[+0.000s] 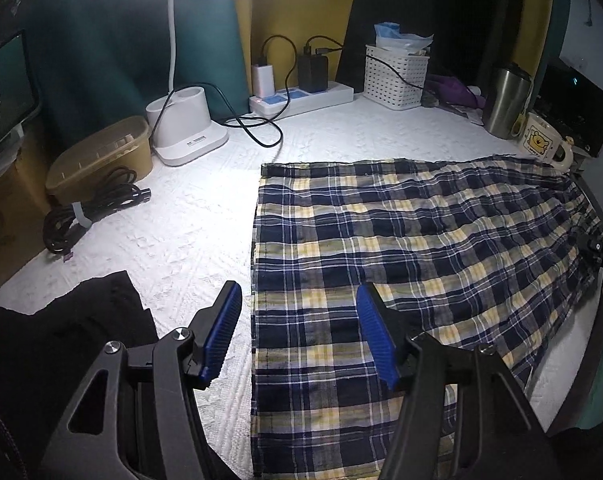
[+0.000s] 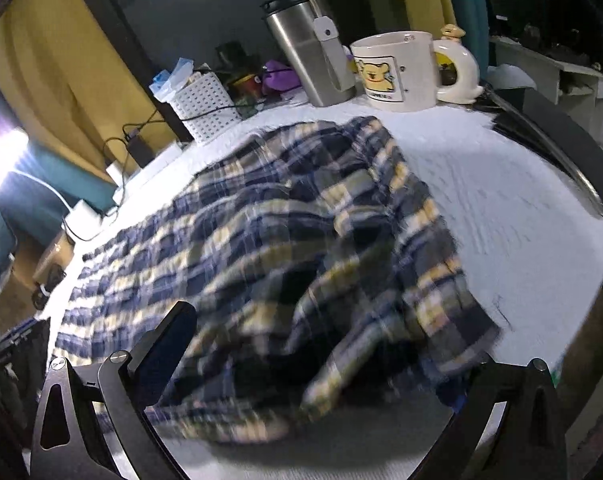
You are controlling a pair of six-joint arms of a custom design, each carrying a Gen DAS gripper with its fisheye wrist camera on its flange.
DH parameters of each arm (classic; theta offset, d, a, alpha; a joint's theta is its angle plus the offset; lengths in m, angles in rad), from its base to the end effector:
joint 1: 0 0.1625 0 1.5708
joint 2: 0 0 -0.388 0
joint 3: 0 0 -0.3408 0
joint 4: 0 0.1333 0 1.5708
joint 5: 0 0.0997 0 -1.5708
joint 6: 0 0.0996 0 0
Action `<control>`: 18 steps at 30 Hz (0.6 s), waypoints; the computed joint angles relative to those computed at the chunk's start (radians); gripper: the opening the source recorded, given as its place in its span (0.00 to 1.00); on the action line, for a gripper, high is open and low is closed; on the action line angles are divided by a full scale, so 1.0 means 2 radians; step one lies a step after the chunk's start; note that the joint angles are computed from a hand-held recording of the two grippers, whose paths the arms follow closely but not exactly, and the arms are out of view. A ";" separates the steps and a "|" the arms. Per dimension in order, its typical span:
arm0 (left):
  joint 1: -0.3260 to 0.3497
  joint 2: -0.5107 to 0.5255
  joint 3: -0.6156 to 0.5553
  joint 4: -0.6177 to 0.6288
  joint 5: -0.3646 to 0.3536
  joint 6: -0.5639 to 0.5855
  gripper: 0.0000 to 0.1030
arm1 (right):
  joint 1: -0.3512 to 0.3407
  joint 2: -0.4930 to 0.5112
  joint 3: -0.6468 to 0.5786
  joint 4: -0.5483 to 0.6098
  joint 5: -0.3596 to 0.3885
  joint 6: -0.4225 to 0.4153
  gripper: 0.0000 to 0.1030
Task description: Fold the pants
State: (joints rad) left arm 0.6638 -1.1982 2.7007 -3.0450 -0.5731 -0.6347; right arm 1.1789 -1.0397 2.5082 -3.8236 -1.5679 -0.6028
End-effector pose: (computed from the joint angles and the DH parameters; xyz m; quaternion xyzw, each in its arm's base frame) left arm -0.0732 -0.3327 0.1271 0.1259 0.8690 -0.3244 0.3518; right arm -0.0187 -0.3950 0.1580 0.0978 -0.9189 0.3365 0.1812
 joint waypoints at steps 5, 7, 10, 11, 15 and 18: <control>-0.003 -0.006 -0.011 0.041 0.007 -0.021 0.58 | 0.003 0.005 -0.026 0.037 0.032 0.012 1.00; -0.006 -0.010 -0.014 0.061 0.010 -0.032 0.58 | -0.001 -0.001 -0.035 0.063 0.052 0.017 0.98; -0.008 -0.011 -0.018 0.075 0.013 -0.041 0.58 | -0.007 -0.011 -0.051 0.106 0.065 0.026 0.73; -0.008 -0.011 -0.020 0.077 0.012 -0.043 0.58 | -0.013 -0.020 -0.056 0.130 0.080 0.029 0.68; -0.005 -0.007 -0.025 0.083 0.011 -0.049 0.58 | -0.039 -0.034 -0.068 0.189 0.131 0.042 0.27; -0.003 -0.007 -0.029 0.090 0.012 -0.053 0.58 | -0.046 -0.034 -0.067 0.187 0.144 0.033 0.13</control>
